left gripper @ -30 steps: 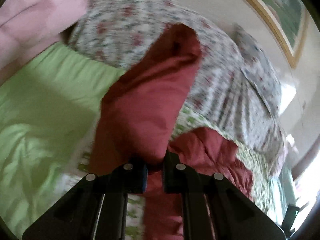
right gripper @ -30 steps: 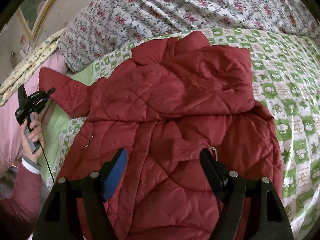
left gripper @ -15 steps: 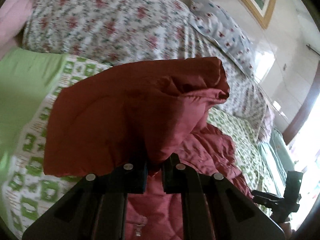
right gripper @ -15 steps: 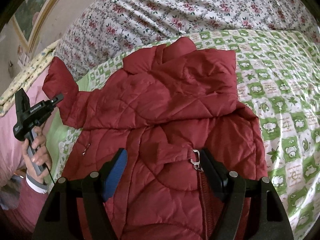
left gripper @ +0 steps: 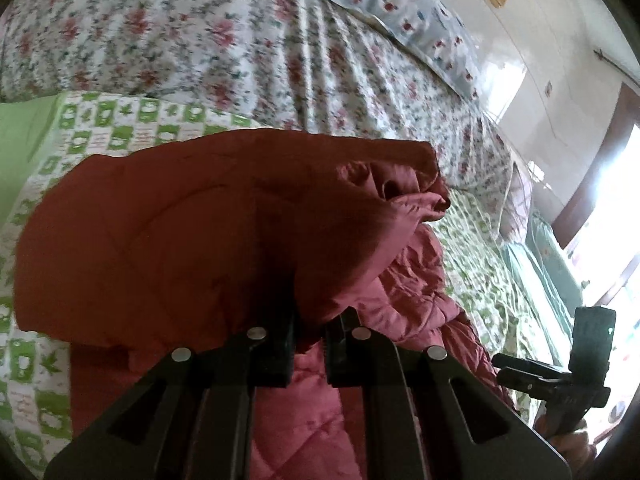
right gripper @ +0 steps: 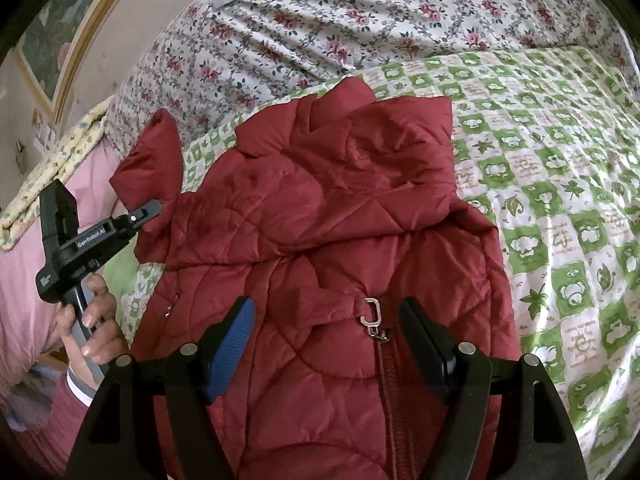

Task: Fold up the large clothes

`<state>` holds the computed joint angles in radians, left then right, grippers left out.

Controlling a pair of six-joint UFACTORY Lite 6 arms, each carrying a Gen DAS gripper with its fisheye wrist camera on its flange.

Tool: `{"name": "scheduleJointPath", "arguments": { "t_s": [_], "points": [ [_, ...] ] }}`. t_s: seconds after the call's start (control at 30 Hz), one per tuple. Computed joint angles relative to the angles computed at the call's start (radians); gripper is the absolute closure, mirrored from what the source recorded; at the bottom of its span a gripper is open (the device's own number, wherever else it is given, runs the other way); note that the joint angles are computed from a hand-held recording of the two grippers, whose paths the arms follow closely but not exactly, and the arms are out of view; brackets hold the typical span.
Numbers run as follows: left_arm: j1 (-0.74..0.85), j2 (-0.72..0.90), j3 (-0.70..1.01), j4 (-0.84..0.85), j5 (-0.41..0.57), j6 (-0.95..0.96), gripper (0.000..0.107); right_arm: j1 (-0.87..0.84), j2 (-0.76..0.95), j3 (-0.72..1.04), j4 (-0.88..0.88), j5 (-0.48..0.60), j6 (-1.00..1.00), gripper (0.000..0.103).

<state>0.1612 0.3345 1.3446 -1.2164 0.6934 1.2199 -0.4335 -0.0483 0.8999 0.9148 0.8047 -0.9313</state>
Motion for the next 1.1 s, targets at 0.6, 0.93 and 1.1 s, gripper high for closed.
{"name": "scheduleJointPath", "arguments": {
  "t_s": [0.6,0.93,1.1],
  "points": [
    [-0.414,0.138,0.003,-0.002,-0.338,0.000,0.099,-0.070,0.409,0.366,0.156,0.159,0.020,0.025],
    [-0.422,0.177,0.016,-0.023,-0.334,0.002,0.097,0.003,0.818,0.743,0.253,0.246,0.146,0.031],
    [-0.365,0.170,0.016,0.006,-0.203,-0.029,0.071,0.038,0.848,0.779,0.237,0.196,0.170,0.086]
  ]
}}
